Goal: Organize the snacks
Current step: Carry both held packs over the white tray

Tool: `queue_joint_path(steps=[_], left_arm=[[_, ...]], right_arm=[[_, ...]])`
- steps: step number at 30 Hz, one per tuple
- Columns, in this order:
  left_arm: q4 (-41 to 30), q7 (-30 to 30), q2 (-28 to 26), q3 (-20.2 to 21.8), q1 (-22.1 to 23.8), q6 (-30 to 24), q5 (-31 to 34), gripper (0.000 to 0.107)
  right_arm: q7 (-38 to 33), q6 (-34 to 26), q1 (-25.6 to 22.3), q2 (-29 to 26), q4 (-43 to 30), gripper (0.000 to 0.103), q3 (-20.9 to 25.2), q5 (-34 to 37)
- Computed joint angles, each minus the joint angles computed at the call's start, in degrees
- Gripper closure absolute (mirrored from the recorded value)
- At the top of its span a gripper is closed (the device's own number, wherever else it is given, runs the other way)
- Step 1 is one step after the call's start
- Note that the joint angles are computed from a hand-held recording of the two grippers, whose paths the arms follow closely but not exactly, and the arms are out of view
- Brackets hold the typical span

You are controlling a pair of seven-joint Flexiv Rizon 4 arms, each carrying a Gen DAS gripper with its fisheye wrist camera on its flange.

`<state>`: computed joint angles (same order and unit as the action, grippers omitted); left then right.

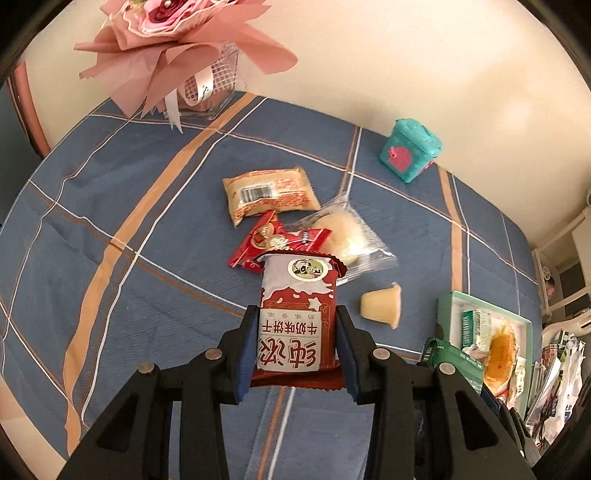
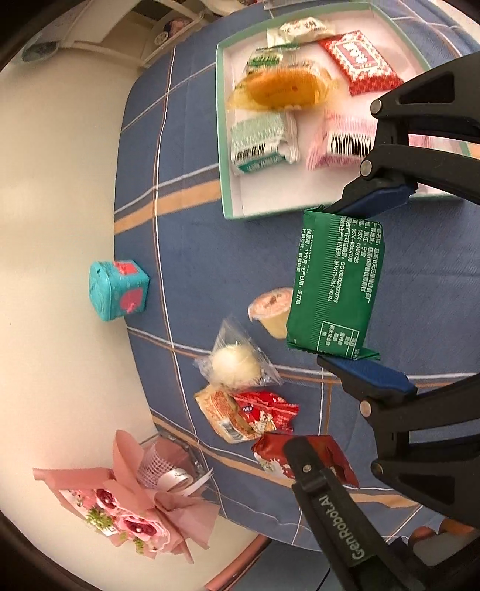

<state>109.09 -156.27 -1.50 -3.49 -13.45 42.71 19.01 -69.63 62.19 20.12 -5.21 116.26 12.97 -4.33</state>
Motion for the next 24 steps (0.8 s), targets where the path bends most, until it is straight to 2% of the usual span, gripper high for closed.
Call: queue_joint_path(steps=[12, 24], left_arm=[[-5.5, -0.3, -4.2, -1.2, -2.7, -1.6, 1.2, 0.066], [-17.4, 5.7, -14.8, -0.7, -8.8, -3.5, 1.0, 0.066]], right_arm=[[-2.2, -2.5, -3.1, 1.2, -0.8, 0.032, -1.8, 2.6], [-1.5, -3.1, -9.2, 2.3, -1.1, 0.032, -5.4, 4.0]])
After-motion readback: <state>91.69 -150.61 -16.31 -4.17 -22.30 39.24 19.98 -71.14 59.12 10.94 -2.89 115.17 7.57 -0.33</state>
